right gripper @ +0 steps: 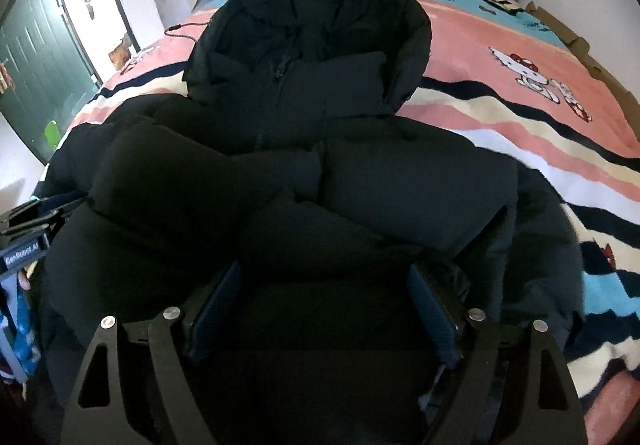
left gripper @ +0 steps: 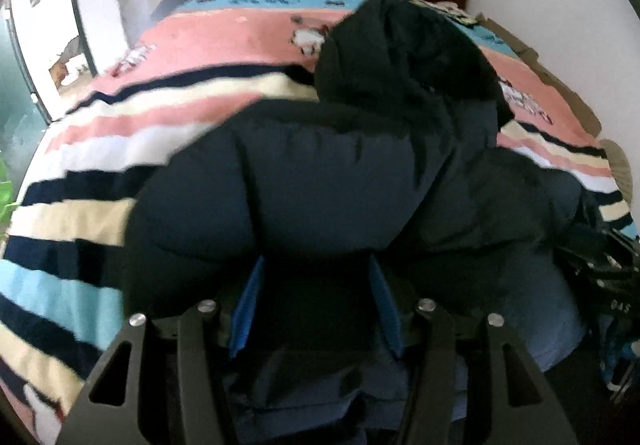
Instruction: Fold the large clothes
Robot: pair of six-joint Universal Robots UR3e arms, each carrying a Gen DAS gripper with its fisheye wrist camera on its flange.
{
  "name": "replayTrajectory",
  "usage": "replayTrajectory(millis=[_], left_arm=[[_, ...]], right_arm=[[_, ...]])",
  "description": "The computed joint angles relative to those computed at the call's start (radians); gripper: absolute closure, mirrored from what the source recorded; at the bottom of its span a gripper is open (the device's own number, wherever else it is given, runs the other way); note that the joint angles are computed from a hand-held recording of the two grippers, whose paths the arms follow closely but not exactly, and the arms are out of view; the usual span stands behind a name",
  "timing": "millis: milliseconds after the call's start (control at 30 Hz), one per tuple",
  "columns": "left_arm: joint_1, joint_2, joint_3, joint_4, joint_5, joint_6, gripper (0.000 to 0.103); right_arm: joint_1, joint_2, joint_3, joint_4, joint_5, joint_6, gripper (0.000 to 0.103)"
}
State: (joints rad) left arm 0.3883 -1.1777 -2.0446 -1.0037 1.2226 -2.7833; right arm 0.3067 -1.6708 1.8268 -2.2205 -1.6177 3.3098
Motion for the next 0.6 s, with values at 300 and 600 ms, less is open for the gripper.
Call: replayTrajectory(millis=[300,600], left_arm=[[-0.131,0.068,0.014,0.014,0.018,-0.041,0.052],[-0.193,0.023,-0.159,0.262,0.072,-0.055,0.046]], right_arm=[[-0.173,-0.296,0.104,0.120,0.015,-0.103,0.023],[-0.218,-0.268,0.260,0.022,0.042,-0.158,0.014]])
